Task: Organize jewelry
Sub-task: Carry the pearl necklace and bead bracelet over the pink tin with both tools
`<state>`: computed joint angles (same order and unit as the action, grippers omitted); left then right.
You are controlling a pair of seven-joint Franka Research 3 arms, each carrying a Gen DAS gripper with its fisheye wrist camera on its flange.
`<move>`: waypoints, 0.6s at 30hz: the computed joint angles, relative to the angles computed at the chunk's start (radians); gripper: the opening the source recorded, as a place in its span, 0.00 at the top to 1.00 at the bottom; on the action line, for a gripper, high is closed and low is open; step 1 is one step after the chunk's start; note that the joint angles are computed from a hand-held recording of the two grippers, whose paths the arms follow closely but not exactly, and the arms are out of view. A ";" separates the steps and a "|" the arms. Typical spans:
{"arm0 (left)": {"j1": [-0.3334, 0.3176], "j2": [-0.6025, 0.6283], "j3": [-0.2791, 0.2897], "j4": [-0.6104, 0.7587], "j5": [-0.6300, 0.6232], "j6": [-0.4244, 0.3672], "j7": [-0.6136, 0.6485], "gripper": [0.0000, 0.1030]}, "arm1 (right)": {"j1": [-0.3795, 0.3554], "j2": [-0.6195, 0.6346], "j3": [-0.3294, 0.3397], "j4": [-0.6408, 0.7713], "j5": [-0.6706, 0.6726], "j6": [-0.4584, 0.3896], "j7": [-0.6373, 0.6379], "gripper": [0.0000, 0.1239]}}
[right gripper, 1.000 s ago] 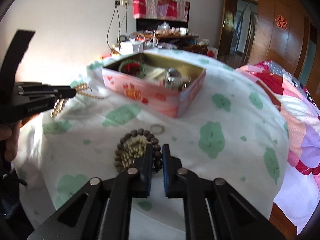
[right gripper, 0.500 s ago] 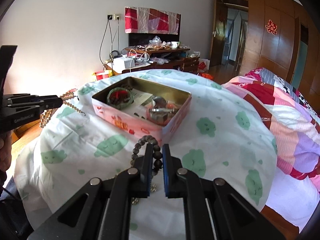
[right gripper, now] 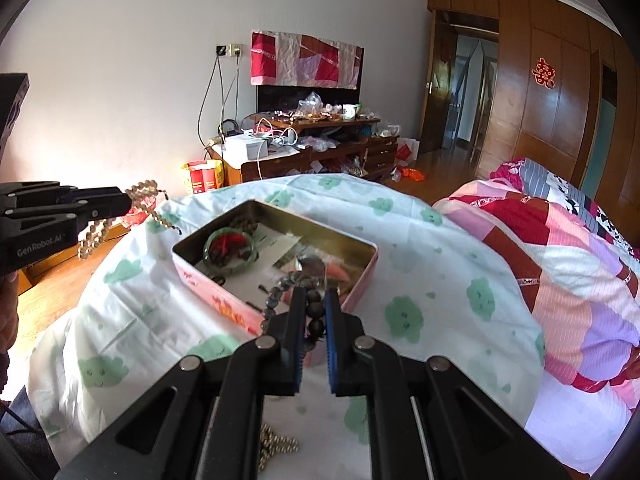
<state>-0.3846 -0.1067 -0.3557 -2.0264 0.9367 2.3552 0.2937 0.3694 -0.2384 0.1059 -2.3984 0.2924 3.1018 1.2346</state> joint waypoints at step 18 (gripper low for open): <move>-0.041 0.165 0.054 0.174 0.033 -0.065 0.070 0.87 | -0.145 0.152 0.083 0.171 -0.385 -0.037 0.321 0.92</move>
